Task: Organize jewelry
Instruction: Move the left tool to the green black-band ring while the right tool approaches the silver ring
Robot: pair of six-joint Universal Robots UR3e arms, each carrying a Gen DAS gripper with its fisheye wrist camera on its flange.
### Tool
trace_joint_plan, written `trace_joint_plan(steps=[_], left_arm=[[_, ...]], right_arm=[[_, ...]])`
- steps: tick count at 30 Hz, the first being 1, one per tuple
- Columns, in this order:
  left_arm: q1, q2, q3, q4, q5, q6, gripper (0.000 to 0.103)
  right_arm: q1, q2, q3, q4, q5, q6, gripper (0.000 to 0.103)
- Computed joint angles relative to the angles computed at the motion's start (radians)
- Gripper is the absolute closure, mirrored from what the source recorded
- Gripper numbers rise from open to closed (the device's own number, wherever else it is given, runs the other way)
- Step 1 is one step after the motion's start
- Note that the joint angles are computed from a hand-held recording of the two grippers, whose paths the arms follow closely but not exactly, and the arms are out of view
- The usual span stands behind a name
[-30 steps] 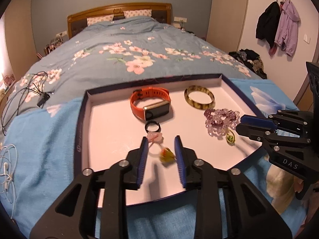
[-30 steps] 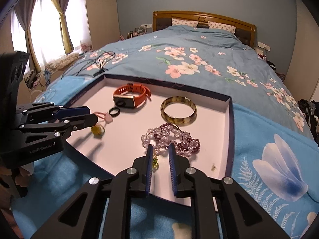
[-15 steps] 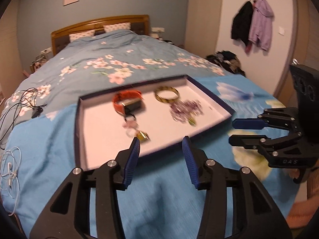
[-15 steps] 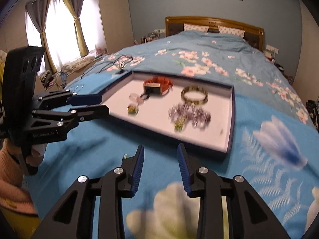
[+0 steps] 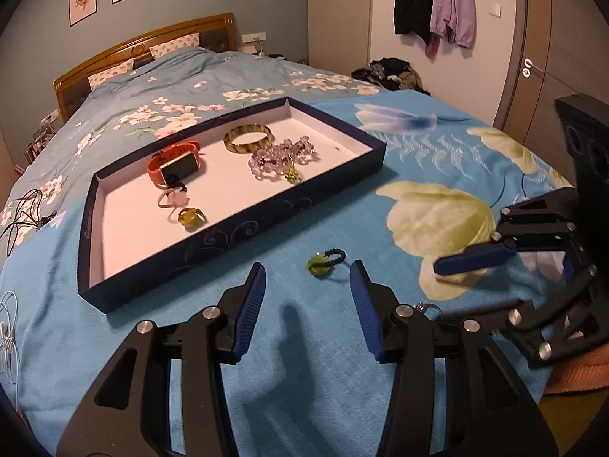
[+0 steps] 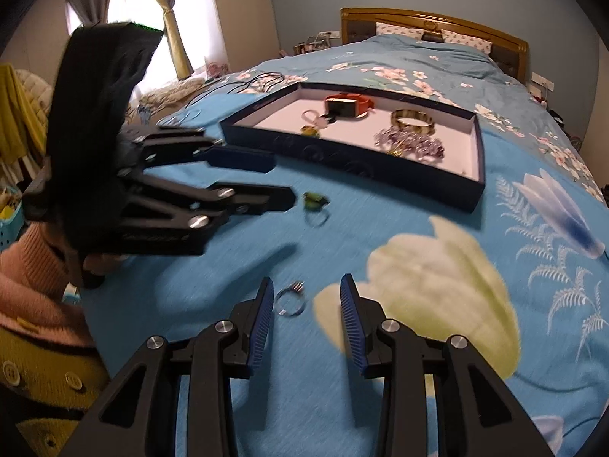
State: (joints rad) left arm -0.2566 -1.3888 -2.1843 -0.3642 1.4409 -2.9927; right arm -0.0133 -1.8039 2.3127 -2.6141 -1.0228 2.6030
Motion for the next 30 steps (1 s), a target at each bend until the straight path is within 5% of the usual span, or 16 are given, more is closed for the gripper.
trace_joint_plan(steps=[6,13,20,22,30], left_arm=[[-0.008,-0.021,0.018,-0.017,0.008,-0.003,0.058],[-0.002,-0.058,0.056,-0.046,-0.016,0.002,0.061],[0.009,-0.114,0.106,-0.081,-0.047,-0.009,0.066],[0.013,-0.127,0.118,-0.093,-0.058,-0.011,0.069],[0.008,-0.161,0.151,-0.106,-0.057,-0.018,0.073]], right_arm=[[0.045,-0.001,0.033,-0.055,-0.046,0.014,0.069],[0.043,0.025,0.026,-0.090,-0.053,0.037,0.088],[0.023,0.027,0.032,-0.098,-0.039,0.039,0.091],[0.014,0.033,0.030,-0.110,-0.036,0.055,0.101],[-0.010,0.045,0.011,-0.083,-0.016,0.068,0.096]])
